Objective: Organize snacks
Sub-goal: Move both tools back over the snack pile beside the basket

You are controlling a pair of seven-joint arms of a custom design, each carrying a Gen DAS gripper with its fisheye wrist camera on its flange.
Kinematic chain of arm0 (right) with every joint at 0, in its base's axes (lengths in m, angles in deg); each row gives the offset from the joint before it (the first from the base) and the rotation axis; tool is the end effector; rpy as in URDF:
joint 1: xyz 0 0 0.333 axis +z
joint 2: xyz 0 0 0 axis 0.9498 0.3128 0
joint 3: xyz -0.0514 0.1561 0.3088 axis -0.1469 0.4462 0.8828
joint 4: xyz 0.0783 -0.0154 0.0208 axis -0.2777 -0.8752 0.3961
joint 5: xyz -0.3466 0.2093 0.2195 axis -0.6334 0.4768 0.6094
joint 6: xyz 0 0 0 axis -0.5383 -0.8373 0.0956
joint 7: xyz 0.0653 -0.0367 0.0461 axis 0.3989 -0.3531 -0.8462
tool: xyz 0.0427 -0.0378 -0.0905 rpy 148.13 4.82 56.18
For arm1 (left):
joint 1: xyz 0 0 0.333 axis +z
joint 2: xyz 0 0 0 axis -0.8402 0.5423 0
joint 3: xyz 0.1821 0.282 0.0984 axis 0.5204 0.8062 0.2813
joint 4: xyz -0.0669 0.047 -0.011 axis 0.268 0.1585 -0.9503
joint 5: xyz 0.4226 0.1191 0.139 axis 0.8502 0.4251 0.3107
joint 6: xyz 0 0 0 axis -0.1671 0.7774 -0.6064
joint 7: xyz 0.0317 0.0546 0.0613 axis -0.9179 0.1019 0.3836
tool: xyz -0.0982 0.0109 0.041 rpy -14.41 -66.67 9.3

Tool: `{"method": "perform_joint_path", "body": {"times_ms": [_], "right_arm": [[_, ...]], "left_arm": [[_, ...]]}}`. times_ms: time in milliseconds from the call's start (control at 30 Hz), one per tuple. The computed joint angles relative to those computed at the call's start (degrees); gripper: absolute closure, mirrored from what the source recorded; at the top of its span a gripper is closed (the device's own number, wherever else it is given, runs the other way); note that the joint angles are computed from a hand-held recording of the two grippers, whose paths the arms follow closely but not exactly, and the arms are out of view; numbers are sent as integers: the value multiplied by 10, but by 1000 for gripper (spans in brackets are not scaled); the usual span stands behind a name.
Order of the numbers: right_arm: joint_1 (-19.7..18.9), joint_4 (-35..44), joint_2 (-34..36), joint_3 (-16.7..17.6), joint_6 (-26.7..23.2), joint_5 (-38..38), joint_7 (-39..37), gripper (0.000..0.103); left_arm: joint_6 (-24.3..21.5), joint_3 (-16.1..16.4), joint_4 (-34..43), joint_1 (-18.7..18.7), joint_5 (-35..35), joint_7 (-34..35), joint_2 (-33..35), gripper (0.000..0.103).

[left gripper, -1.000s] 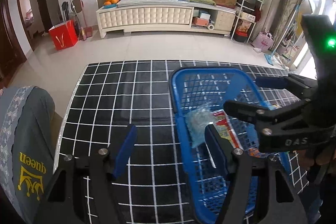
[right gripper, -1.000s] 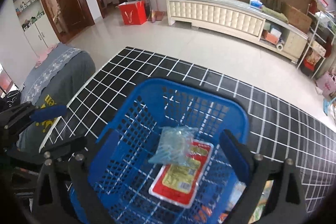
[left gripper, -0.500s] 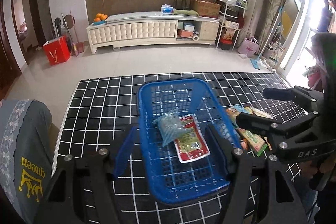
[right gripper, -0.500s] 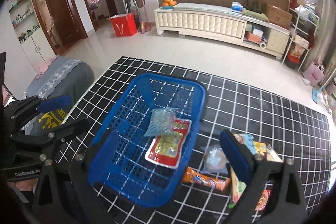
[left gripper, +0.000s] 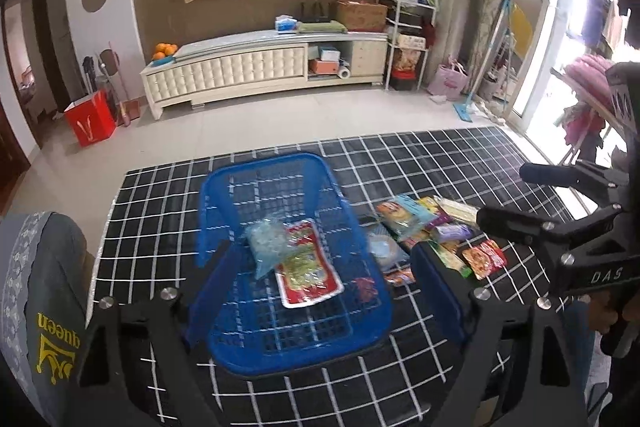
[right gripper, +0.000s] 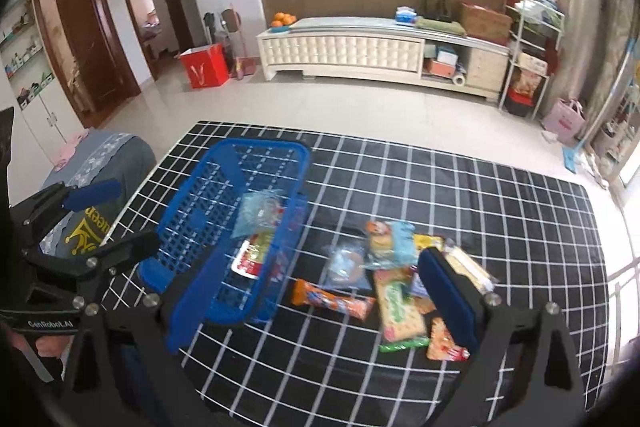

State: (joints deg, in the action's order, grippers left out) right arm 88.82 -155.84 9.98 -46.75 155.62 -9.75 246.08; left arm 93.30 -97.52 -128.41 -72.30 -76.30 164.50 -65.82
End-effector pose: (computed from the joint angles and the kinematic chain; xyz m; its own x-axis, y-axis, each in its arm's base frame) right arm 0.4942 0.2642 0.6007 -0.3248 -0.9389 -0.1138 -0.6779 0.3150 -0.6643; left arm 0.6280 -0.3536 0.5868 -0.7977 -0.6023 0.0304 -0.4469 0.5565 -0.7005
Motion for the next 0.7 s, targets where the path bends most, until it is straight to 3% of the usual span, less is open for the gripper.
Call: {"method": "perform_joint_path", "body": {"times_ms": [400, 700], "right_arm": [[-10, -115, -102, -10, -10, 40, 2, 4], [-6, -202, -137, -30, 46, 91, -53, 4]], "left_arm": [[15, -18, -52, -44, 33, -25, -19, 18], [43, -19, -110, -69, 76, -125, -18, 18]]}}
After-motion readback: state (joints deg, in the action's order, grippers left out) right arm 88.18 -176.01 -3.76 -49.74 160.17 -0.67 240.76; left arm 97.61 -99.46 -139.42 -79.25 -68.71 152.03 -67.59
